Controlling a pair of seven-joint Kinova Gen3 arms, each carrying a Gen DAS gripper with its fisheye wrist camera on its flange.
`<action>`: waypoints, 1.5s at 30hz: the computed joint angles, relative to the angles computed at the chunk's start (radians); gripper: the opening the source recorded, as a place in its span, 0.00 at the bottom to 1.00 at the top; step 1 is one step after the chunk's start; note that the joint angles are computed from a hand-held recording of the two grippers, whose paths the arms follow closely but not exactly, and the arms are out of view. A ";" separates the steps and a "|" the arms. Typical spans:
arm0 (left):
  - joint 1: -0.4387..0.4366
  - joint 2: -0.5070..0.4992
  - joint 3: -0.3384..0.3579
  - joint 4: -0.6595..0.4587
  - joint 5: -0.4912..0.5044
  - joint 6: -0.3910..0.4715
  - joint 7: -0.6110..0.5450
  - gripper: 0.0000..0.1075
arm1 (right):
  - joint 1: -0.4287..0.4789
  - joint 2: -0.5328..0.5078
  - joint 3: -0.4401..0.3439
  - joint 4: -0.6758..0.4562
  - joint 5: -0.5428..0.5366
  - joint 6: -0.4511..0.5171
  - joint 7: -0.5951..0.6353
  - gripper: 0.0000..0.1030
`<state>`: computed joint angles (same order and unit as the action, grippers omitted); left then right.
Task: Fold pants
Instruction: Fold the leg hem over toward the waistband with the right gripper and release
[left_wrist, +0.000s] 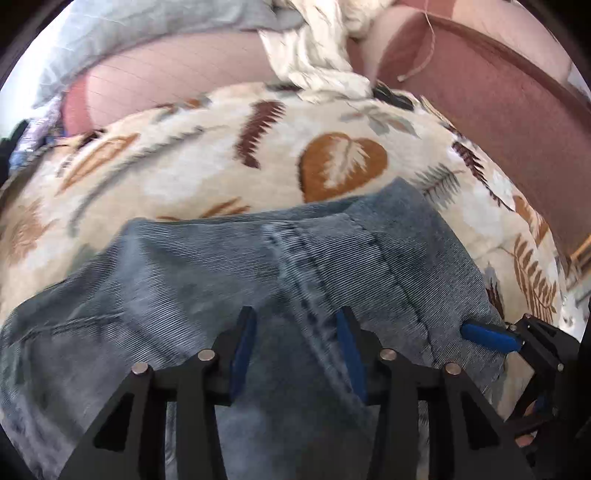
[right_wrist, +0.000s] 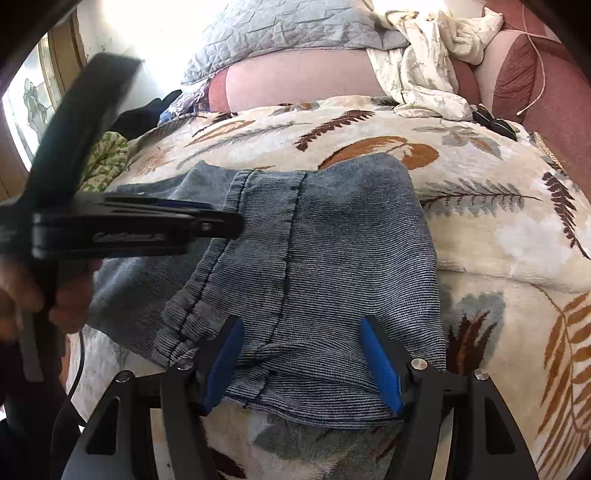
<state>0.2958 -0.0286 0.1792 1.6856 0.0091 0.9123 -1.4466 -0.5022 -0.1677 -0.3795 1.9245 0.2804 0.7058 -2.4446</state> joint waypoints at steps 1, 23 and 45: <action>-0.013 -0.029 0.024 0.019 -0.041 -0.012 0.041 0.54 | 0.001 -0.003 0.003 -0.001 -0.005 0.000 -0.001 0.67; -0.241 -0.452 0.074 0.208 -0.273 -0.003 0.228 0.77 | 0.119 0.030 -0.389 -0.099 0.558 0.017 -0.563 0.73; -0.366 -0.492 0.083 0.241 -0.229 0.015 0.198 0.77 | -0.152 0.076 -0.193 -0.113 0.614 0.109 -0.611 0.73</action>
<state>-0.0698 -0.5207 0.2626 1.9263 -0.2202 0.9270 -1.2489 -0.6540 -0.0914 -0.5727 1.8118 0.8941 0.8150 -3.0556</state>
